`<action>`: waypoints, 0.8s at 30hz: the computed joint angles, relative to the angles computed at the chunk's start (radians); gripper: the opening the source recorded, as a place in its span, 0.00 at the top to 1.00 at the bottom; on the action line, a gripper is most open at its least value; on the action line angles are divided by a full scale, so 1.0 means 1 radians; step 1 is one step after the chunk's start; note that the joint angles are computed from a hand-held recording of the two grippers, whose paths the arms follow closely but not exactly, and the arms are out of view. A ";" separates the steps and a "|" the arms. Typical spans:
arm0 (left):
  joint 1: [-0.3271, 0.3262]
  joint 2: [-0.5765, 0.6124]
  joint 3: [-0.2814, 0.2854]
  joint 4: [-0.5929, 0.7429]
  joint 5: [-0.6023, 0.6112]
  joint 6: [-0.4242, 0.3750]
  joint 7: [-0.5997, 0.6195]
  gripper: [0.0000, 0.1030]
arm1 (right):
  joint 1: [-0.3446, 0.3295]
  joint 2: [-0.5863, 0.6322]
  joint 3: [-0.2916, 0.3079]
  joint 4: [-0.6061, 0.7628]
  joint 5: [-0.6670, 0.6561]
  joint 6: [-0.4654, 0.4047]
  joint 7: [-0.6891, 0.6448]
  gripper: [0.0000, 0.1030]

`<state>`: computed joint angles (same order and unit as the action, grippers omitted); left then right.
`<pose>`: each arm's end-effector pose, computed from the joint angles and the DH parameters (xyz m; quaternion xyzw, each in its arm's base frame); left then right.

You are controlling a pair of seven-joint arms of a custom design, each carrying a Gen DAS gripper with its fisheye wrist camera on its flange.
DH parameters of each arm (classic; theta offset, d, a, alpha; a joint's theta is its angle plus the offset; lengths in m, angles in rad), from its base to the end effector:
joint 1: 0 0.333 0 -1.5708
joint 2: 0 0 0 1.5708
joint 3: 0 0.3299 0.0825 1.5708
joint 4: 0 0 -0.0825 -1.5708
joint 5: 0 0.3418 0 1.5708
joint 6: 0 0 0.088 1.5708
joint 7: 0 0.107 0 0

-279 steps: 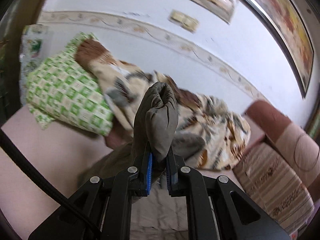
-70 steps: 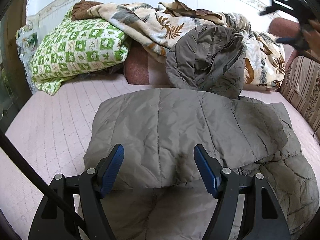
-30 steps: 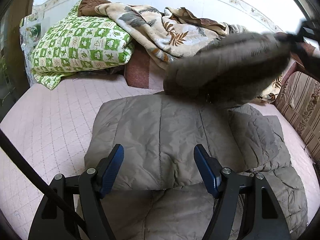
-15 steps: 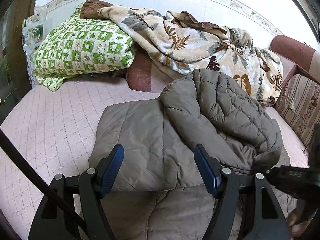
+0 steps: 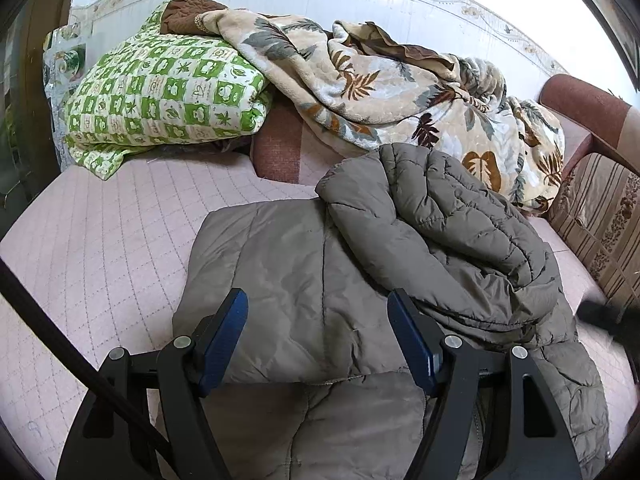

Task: Fold large clothes
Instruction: 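Lift the held hood and fold it down over the jacket body, then open the right tool and press the folded hood flat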

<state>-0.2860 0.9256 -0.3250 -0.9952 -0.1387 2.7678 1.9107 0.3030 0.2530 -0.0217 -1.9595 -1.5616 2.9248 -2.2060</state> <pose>0.7215 -0.3433 0.4362 -0.4186 0.7921 -0.4204 0.1437 0.5441 0.2236 0.4195 -0.3474 0.8196 -0.1738 0.4211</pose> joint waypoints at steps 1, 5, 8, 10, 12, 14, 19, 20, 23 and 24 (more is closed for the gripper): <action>-0.001 -0.001 0.001 -0.001 0.001 0.000 0.000 0.31 | 0.009 -0.025 0.001 -0.006 0.030 -0.055 -0.067 0.64; -0.004 -0.006 0.004 -0.015 0.010 0.013 0.009 0.31 | 0.021 -0.027 -0.003 0.055 0.167 -0.248 -0.323 0.49; -0.008 -0.003 0.009 -0.010 0.018 0.015 0.008 0.31 | -0.001 0.057 -0.026 0.145 0.270 -0.262 -0.463 0.49; -0.008 0.003 0.008 0.001 0.019 0.005 0.006 0.31 | -0.012 0.126 -0.033 0.203 0.378 -0.252 -0.560 0.49; -0.013 0.019 0.011 0.032 0.021 -0.020 0.001 0.31 | -0.031 0.210 -0.013 0.263 0.507 -0.240 -0.690 0.49; -0.017 0.029 0.015 0.052 0.023 -0.037 0.000 0.31 | -0.042 0.281 0.016 0.326 0.622 -0.276 -0.833 0.49; -0.015 0.037 0.011 0.065 0.016 -0.038 0.003 0.31 | 0.048 0.303 -0.050 0.363 0.642 -0.350 -0.879 0.49; -0.014 0.038 0.010 0.068 0.013 -0.037 0.003 0.31 | 0.080 0.274 -0.084 0.333 0.613 -0.346 -0.827 0.49; -0.013 0.043 0.012 0.081 0.007 -0.040 -0.007 0.31 | 0.176 0.219 -0.163 0.301 0.487 -0.376 -0.718 0.49; -0.013 0.042 0.015 0.082 0.005 -0.038 -0.013 0.31 | 0.195 0.212 -0.170 0.307 0.446 -0.395 -0.704 0.49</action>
